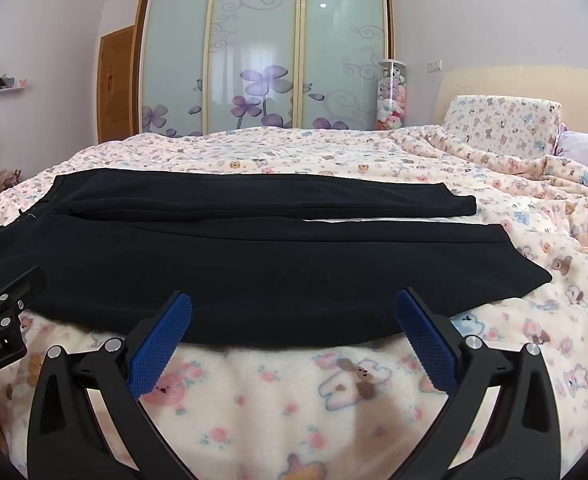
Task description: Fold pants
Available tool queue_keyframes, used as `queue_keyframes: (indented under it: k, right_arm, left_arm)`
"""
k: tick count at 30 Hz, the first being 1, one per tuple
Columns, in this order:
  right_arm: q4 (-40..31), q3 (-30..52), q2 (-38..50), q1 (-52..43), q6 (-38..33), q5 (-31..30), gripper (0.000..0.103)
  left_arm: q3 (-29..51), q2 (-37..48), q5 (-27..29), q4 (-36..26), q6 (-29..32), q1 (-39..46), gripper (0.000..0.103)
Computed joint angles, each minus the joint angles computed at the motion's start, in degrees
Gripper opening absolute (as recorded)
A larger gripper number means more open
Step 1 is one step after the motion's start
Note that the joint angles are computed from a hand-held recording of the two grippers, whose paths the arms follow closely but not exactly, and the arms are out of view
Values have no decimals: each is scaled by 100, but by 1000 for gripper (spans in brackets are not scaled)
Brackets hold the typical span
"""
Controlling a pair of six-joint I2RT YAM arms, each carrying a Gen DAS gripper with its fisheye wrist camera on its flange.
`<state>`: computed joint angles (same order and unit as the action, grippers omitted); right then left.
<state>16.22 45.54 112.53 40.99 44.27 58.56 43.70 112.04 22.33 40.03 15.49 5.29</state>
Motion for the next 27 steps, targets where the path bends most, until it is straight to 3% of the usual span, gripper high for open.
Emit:
queue_keyframes:
  k: [27]
  right_arm:
    - [11, -14, -15, -10, -4, -14, 102]
  left_arm:
    - [32, 6, 3, -63, -7, 1, 101]
